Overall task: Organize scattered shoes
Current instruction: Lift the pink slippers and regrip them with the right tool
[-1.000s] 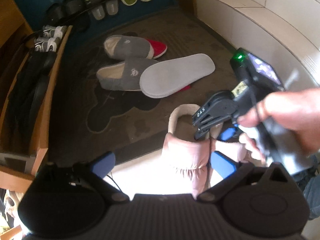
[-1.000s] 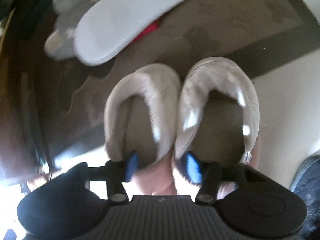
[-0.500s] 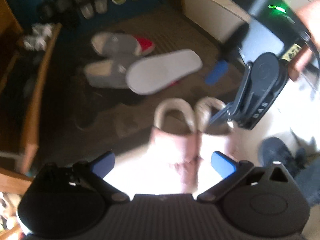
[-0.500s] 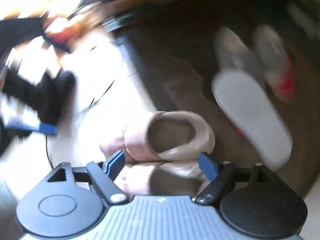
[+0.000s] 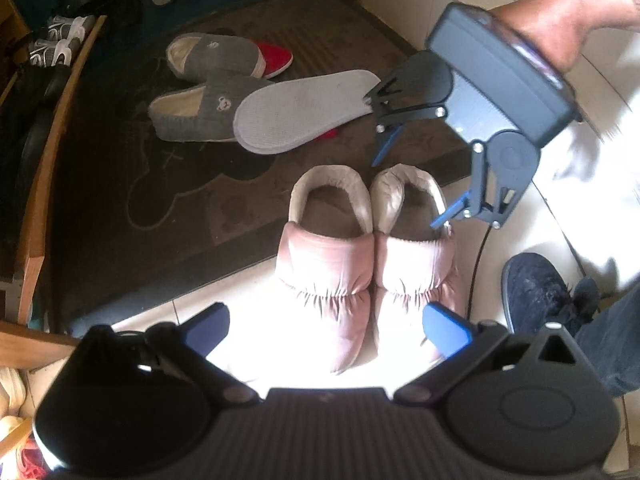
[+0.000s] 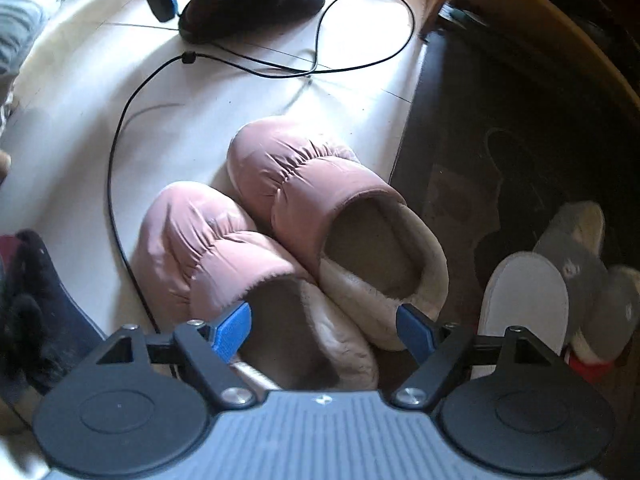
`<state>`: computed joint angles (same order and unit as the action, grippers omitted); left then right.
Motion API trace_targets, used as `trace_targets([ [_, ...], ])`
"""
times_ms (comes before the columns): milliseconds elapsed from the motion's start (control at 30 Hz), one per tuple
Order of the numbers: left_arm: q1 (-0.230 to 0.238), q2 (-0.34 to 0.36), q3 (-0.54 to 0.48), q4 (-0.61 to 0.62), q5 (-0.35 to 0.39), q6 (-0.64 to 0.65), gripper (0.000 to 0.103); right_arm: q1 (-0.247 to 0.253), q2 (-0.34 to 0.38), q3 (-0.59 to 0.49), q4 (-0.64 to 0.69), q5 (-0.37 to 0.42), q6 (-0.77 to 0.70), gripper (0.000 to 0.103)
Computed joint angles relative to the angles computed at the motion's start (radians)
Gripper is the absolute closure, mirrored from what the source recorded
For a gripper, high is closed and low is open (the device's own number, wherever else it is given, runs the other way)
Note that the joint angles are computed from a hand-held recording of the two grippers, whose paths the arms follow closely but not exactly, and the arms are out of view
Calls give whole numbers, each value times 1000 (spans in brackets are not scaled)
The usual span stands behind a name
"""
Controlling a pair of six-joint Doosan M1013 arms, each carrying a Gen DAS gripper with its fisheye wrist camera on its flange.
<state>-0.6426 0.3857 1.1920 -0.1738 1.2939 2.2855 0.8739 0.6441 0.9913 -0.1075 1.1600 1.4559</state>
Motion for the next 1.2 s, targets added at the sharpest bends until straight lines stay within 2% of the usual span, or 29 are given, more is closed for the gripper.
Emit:
trace_targets([
  [267, -3, 16, -15, 15, 29, -29, 0, -17, 36, -21, 43, 12, -292, 24],
  [433, -1, 31, -31, 15, 62, -66, 0, -26, 68, -34, 91, 25, -387, 24],
  [467, -2, 31, -32, 18, 62, -66, 0, -28, 74, -41, 101, 35, -401, 26],
  [600, -4, 37, -38, 21, 70, -75, 0, -31, 104, -75, 128, 56, -398, 42],
  [633, -4, 38, -39, 22, 72, -77, 0, -33, 119, -101, 131, 84, -359, 47],
  [667, -5, 41, -41, 24, 79, -80, 0, -36, 129, -120, 132, 105, -307, 56],
  [700, -6, 42, -42, 27, 84, -81, 0, -40, 137, -135, 133, 122, -252, 60],
  [767, -8, 41, -41, 28, 84, -77, 0, -47, 140, -141, 149, 130, -156, 63],
  [933, -11, 37, -36, 35, 84, -70, 0, -68, 88, -34, 186, 0, 246, 67],
  [1033, -14, 35, -34, 48, 79, -76, 0, -77, 67, 1, 158, -36, 440, 69],
  [1200, -15, 31, -31, 65, 52, -121, 0, -81, 63, 8, 98, -12, 803, 69],
])
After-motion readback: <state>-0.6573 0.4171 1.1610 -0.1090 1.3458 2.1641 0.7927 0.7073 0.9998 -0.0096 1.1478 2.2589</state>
